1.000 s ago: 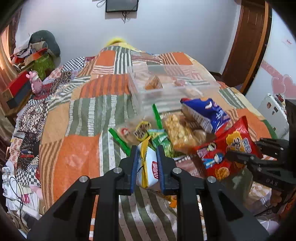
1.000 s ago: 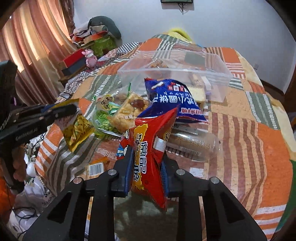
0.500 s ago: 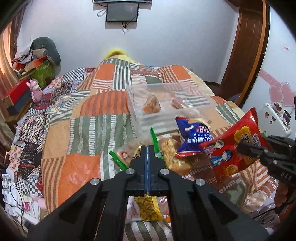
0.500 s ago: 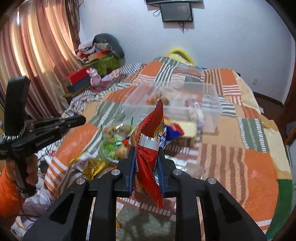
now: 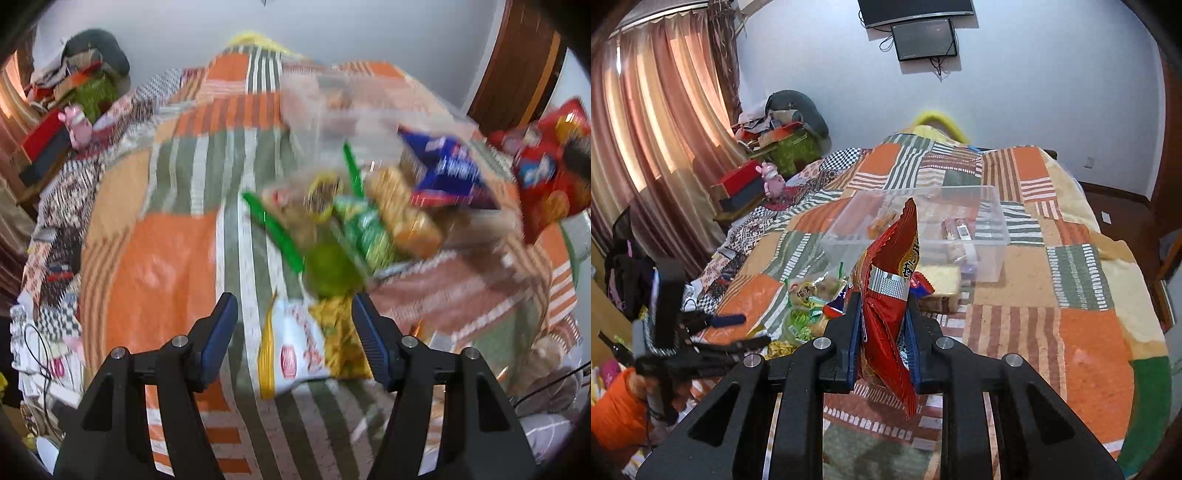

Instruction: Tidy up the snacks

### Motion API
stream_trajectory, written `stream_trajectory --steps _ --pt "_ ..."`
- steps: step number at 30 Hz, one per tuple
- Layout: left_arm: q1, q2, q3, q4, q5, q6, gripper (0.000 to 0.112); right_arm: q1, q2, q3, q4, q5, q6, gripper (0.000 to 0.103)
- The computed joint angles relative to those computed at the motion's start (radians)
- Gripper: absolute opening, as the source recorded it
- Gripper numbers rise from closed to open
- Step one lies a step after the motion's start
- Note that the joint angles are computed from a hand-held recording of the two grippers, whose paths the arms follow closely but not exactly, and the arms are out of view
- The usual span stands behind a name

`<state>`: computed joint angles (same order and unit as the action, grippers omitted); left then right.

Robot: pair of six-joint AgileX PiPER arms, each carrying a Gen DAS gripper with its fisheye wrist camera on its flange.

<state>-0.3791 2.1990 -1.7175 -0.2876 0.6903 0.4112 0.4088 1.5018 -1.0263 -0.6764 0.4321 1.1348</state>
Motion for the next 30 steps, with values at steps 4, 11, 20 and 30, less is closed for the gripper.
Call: stream_trajectory --steps 4,11,20,30 --pt "0.017 0.021 0.016 -0.042 0.017 0.022 0.046 -0.001 0.000 -0.001 0.002 0.000 -0.002 0.019" --pt "0.033 -0.010 0.079 -0.131 -0.014 0.079 0.019 0.002 -0.003 0.005 0.000 -0.006 0.002 0.019" --pt "0.026 -0.100 0.119 -0.091 -0.076 0.047 0.014 -0.011 -0.027 0.017 -0.032 -0.021 0.030 0.019" --pt "0.004 -0.133 -0.017 -0.132 -0.078 0.064 0.000 -0.072 -0.033 -0.010 -0.037 -0.052 0.007 0.019"
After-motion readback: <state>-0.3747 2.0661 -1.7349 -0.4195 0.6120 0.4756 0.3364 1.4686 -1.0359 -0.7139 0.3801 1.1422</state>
